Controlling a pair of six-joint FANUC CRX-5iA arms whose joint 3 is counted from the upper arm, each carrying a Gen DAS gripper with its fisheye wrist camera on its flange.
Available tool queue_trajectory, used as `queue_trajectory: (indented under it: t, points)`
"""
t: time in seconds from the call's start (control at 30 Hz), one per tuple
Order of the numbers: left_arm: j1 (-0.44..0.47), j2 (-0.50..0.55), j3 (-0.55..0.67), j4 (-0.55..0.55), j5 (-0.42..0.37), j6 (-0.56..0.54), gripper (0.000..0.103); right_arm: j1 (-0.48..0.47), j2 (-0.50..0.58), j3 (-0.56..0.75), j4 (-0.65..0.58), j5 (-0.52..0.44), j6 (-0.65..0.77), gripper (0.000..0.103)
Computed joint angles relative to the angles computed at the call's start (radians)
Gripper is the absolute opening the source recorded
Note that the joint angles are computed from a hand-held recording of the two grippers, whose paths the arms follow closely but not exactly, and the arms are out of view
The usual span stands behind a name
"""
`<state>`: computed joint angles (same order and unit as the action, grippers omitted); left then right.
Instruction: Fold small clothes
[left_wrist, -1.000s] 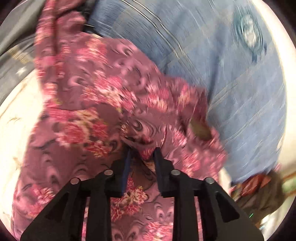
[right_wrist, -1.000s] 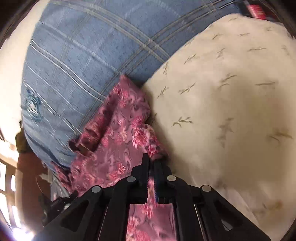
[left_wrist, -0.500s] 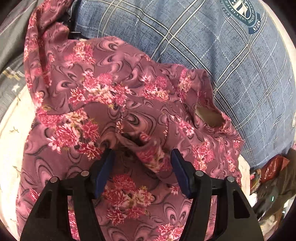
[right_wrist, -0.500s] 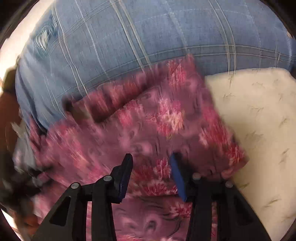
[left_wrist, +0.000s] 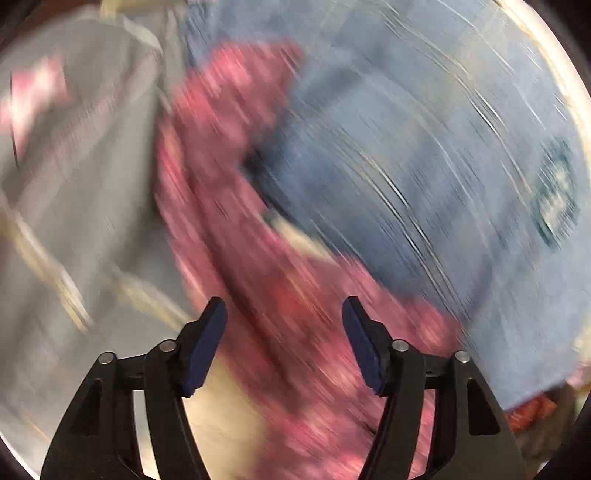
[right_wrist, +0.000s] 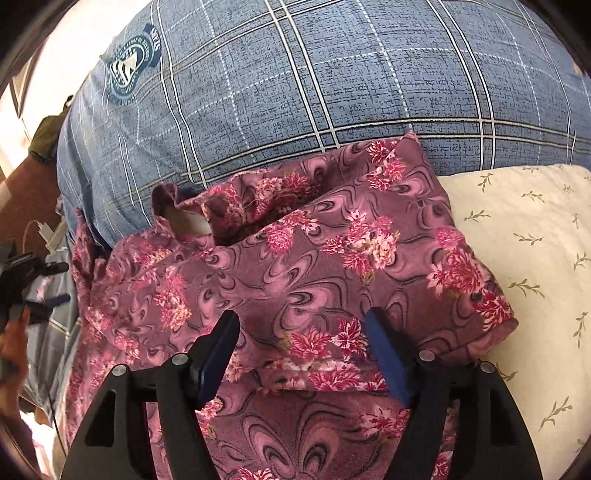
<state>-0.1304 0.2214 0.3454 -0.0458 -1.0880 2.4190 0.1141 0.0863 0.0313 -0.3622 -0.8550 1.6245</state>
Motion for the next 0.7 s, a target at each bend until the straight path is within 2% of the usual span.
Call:
queue_trajectory:
  t: [0.03, 0.13, 0.2, 0.3, 0.47, 0.5, 0.53, 0.57, 0.6, 0.63, 0.7]
  points:
    - [0.03, 0.004, 0.019, -0.007, -0.027, -0.029, 0.067, -0.02, 0.0, 0.013, -0.023, -0.03, 0.016, 0.074]
    - [0.126, 0.022, 0.054, 0.013, -0.064, -0.101, 0.068, -0.025, 0.005, 0.018, -0.047, -0.032, 0.026, 0.075]
    - [0.152, 0.045, 0.091, -0.005, -0.091, -0.11, 0.067, -0.028, 0.005, 0.02, -0.059, -0.033, 0.034, 0.076]
    - [0.19, 0.068, 0.103, 0.029, -0.066, -0.157, 0.067, -0.043, 0.006, 0.029, -0.082, -0.047, 0.051, 0.077]
    - [0.202, 0.109, 0.115, 0.041, -0.04, -0.148, 0.067, -0.053, 0.009, 0.035, -0.115, -0.051, 0.066, 0.078]
    - [0.201, 0.115, 0.108, 0.043, -0.026, -0.143, 0.064, -0.057, 0.009, 0.035, -0.121, -0.052, 0.071, 0.078]
    - [0.204, 0.113, 0.094, 0.052, -0.01, -0.144, 0.054, -0.06, 0.008, 0.036, -0.126, -0.054, 0.073, 0.078]
    - [0.211, 0.112, 0.075, 0.073, 0.01, -0.152, 0.02, -0.064, 0.009, 0.037, -0.134, -0.056, 0.079, 0.079]
    - [0.209, 0.12, 0.055, 0.107, 0.036, -0.155, 0.003, -0.068, 0.009, 0.039, -0.141, -0.059, 0.084, 0.079]
    - [0.214, 0.111, 0.023, 0.138, 0.062, -0.152, 0.002, -0.075, 0.01, 0.041, -0.152, -0.063, 0.092, 0.079]
    - [0.203, 0.074, -0.023, 0.115, 0.108, -0.112, 0.002, -0.082, 0.01, 0.043, -0.162, -0.067, 0.098, 0.079]
